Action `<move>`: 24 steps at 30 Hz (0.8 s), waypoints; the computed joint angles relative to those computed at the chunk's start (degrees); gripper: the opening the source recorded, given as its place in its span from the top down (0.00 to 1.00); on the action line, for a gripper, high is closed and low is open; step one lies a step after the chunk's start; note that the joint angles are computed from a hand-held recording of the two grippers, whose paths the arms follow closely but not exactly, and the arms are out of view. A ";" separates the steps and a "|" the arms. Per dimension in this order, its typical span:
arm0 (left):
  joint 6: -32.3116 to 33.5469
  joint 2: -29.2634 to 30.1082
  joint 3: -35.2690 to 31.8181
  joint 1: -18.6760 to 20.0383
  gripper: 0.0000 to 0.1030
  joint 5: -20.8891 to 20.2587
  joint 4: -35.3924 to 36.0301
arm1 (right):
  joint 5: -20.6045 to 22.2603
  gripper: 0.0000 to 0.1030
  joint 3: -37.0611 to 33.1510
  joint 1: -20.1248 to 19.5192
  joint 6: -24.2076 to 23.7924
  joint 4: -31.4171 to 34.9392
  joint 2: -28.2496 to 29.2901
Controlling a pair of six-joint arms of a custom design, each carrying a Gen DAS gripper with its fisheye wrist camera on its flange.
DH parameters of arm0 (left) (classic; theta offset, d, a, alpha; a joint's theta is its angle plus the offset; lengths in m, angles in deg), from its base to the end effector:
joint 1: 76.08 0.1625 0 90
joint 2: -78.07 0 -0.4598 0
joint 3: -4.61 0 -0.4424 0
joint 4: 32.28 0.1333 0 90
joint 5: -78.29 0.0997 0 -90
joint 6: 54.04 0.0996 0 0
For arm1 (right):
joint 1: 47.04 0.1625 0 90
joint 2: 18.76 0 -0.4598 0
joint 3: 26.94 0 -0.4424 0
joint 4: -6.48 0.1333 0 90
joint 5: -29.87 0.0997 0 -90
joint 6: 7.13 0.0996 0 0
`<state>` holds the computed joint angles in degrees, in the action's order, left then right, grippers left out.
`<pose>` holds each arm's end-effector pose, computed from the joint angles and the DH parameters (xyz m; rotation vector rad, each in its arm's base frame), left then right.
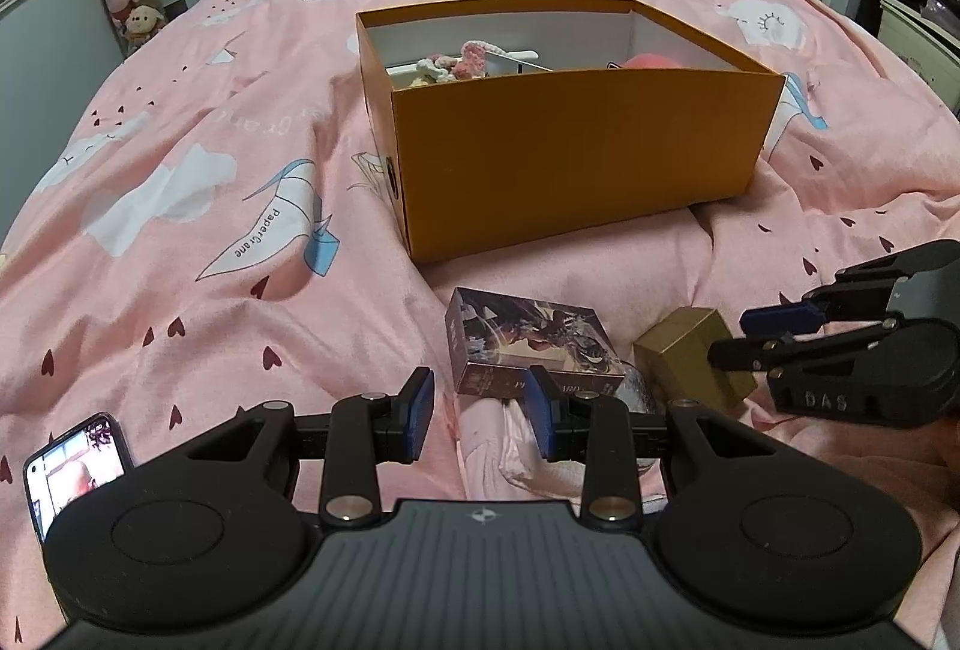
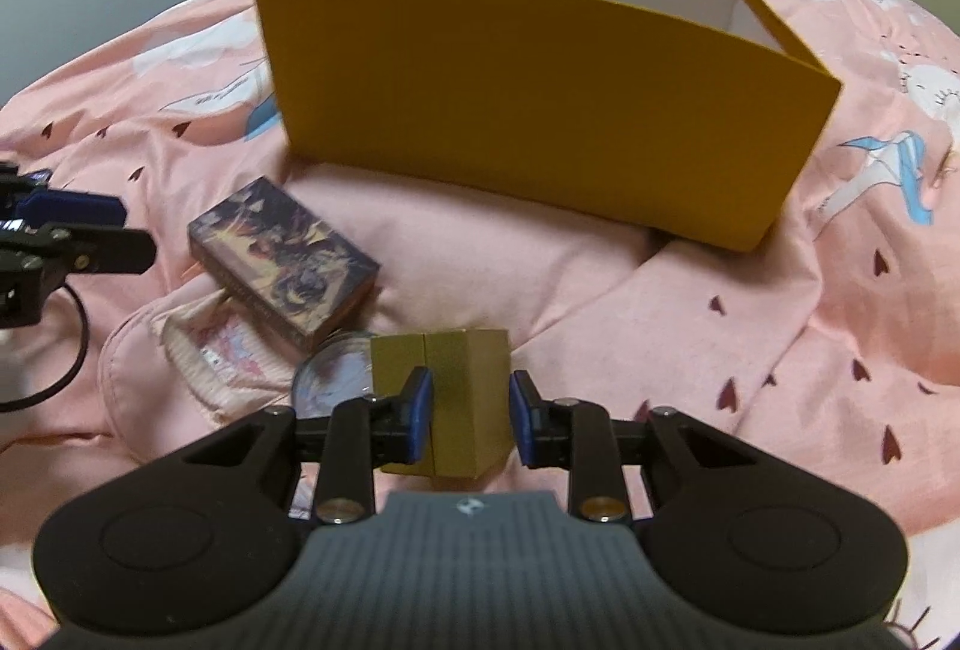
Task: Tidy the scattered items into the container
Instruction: 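Lift the purple box with the left tool while the right tool lifts the gold cube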
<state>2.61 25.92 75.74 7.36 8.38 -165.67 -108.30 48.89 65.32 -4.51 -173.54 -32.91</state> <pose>0.0716 -0.8436 0.3377 1.2927 2.2931 -0.3182 0.3495 -0.6943 -0.1257 0.1389 -2.3167 0.7914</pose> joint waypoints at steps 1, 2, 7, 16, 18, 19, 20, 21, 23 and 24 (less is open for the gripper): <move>0.01 -0.01 0.03 0.00 0.62 0.01 -0.02 | 0.11 0.71 -0.11 0.08 -0.25 0.21 0.11; 0.01 -0.01 0.03 0.00 0.62 0.01 -0.02 | 0.17 0.71 -0.33 0.17 -0.52 0.45 0.28; -0.05 0.10 -0.01 0.05 0.62 0.17 0.03 | 1.12 0.70 -1.03 0.38 -1.25 1.85 0.75; 0.18 0.08 0.15 0.07 0.62 0.38 -0.04 | 1.34 0.47 -4.20 -0.14 -0.77 7.35 2.70; 0.12 0.13 0.14 0.08 0.62 0.50 0.03 | 1.27 0.44 -4.63 -0.34 -0.47 7.68 3.00; 0.14 0.13 0.16 0.08 0.62 0.53 0.05 | 1.39 0.42 -4.84 -0.46 -0.32 7.94 3.12; 0.21 0.12 0.18 0.10 0.62 0.51 0.05 | 1.07 0.41 -5.16 -0.45 -0.46 8.12 3.34; 0.26 0.11 0.20 0.12 0.62 0.49 0.04 | 0.37 0.40 -5.75 -0.41 -0.81 8.37 3.76; 0.20 0.10 0.26 0.12 0.62 0.46 -0.04 | -0.40 0.40 -6.49 -0.52 -0.99 8.64 4.28; 0.18 0.10 0.28 0.11 0.62 0.50 -0.08 | -0.50 0.40 -6.66 -0.62 -0.79 8.71 4.38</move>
